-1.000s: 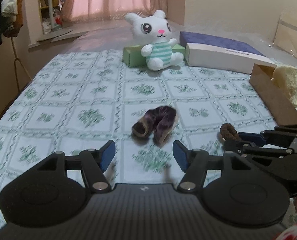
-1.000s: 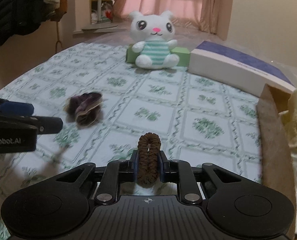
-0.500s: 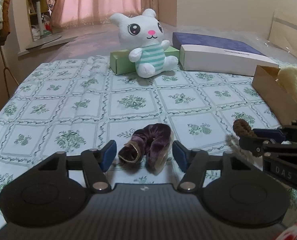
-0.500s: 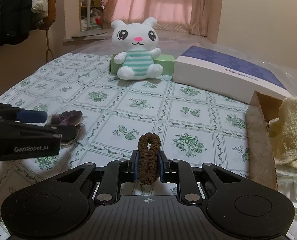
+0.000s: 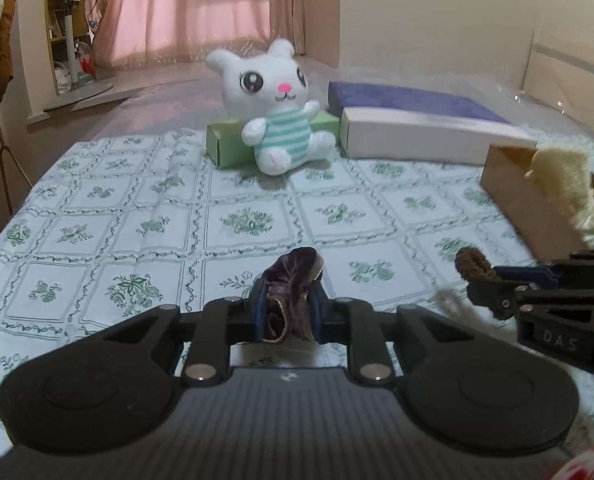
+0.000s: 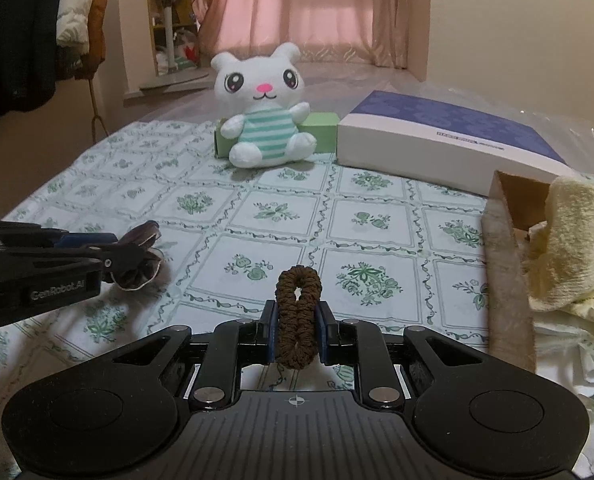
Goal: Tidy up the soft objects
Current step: 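Carry the scrunchie and socks over the cardboard box with both tools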
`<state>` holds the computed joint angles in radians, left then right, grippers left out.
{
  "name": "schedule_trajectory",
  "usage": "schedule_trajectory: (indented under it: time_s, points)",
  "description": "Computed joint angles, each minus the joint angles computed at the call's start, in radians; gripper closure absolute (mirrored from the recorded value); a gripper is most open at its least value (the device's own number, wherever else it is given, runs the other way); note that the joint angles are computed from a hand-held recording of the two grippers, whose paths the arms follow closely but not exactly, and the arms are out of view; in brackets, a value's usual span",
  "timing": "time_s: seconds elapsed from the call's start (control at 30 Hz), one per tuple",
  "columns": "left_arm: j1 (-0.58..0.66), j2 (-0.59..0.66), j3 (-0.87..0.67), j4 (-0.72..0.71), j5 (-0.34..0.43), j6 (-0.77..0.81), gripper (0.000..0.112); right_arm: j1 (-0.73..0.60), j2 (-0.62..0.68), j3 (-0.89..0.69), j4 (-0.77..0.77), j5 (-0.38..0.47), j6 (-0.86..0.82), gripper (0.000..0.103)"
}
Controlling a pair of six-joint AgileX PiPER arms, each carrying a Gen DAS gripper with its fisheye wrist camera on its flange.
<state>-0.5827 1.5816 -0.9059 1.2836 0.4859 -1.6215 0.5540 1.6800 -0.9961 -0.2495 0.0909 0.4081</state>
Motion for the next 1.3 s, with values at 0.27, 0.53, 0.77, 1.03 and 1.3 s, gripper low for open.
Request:
schedule_trajectory:
  time_s: [0.27,0.53,0.77,1.03,1.3]
  points:
    - [-0.137,-0.134,-0.02,-0.114,0.138,0.07,0.092,-0.057,-0.176,0.1,0.588,0.027,-0.547,0.084]
    - [-0.329,-0.172,-0.12,-0.19,0.278,0.097,0.093,-0.205,-0.442,0.218,0.813,0.162,-0.758,0.084]
    - [-0.478,-0.123,-0.233,-0.229,0.327,0.103,0.092,-0.434,-0.672,0.29,0.873,0.372,-0.836,0.084]
    - [-0.565,-0.024,-0.335,-0.286,0.305,0.109,0.092,-0.812,-0.83,0.322,0.991,0.677,-1.036,0.084]
    - [-0.568,0.098,-0.477,-0.368,0.274,0.219,0.092,-1.032,-0.838,0.315,1.054,0.792,-1.151,0.084]
